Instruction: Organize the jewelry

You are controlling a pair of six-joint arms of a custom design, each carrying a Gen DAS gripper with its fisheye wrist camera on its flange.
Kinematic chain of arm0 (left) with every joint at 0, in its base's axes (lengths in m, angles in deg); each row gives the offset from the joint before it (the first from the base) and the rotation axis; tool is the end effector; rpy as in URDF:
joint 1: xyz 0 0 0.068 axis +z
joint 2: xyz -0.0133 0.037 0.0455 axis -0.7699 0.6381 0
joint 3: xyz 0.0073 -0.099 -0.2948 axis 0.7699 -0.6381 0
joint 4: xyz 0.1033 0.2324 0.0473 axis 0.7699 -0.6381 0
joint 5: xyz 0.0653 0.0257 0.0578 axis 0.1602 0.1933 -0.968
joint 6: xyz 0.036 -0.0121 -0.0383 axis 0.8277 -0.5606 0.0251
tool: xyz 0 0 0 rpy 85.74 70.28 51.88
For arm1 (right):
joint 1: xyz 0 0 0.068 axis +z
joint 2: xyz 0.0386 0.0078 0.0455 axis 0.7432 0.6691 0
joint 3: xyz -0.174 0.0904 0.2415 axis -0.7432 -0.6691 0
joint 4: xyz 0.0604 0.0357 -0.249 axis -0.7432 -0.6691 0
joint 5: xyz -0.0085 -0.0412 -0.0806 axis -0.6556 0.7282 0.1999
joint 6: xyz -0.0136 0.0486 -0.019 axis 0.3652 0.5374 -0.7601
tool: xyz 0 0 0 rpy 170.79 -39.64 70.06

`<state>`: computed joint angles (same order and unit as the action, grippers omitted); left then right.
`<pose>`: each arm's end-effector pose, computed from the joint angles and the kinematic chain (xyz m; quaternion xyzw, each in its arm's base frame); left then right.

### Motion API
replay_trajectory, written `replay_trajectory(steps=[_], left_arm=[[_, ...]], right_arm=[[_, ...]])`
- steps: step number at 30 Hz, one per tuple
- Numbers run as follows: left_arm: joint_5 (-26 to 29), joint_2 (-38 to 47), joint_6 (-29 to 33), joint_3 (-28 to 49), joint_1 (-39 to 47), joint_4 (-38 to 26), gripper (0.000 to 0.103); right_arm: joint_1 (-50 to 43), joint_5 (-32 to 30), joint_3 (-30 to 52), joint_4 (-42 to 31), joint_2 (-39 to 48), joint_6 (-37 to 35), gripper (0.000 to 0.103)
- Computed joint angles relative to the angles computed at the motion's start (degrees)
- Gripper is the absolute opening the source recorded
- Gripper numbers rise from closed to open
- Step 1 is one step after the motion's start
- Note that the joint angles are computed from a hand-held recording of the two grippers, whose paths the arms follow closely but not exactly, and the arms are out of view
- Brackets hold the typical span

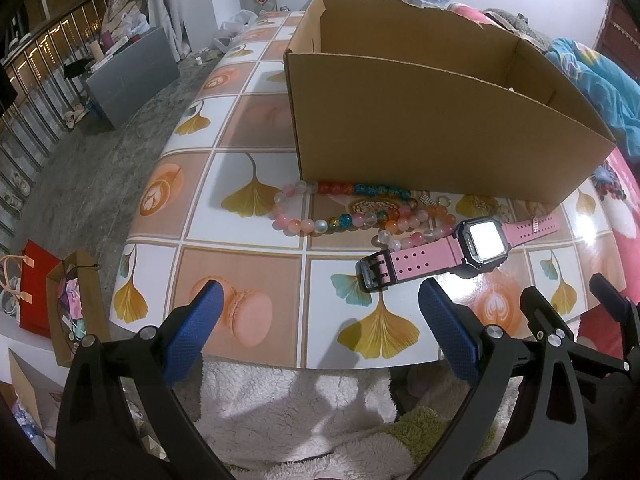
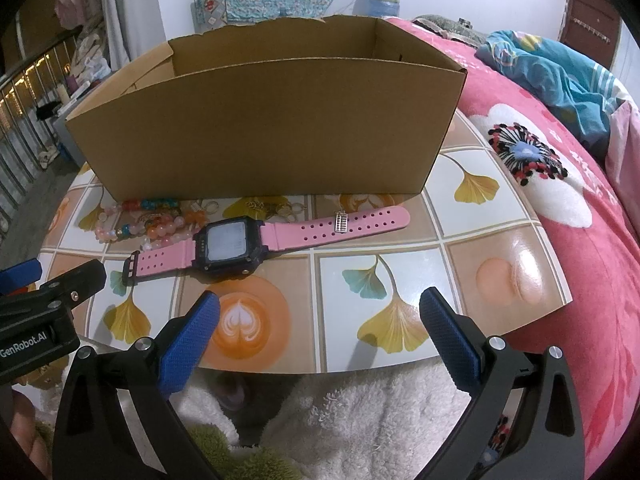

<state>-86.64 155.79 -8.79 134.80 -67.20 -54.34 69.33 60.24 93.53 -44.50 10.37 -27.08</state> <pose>0.2525 -0.0750 0.2725 0.1066 0.9616 -0.0251 0.2517 0.1730 0.0537 0.2729 0.1488 0.9450 -0.0505 0.2870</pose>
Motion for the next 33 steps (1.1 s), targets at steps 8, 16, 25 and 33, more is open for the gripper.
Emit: replay_trajectory(steps=[8, 16, 25, 33], left_arm=[[-0.06, 0.06, -0.02, 0.05, -0.06, -0.05, 0.094], [-0.09, 0.08, -0.11, 0.05, -0.12, -0.02, 0.094], [0.08, 0.08, 0.33, -0.35, 0.34, 0.51, 0.094], [0.1, 0.05, 0.33, -0.39, 0.36, 0.52, 0.094]], right_arm=[[-0.1, -0.03, -0.08, 0.17, -0.01, -0.09, 0.097], [-0.02, 0.0, 0.04, 0.04, -0.02, -0.02, 0.097], [-0.06, -0.04, -0.29, 0.12, -0.29, -0.01, 0.097], [-0.44, -0.26, 0.78, -0.14, 0.46, -0.31, 0.097]])
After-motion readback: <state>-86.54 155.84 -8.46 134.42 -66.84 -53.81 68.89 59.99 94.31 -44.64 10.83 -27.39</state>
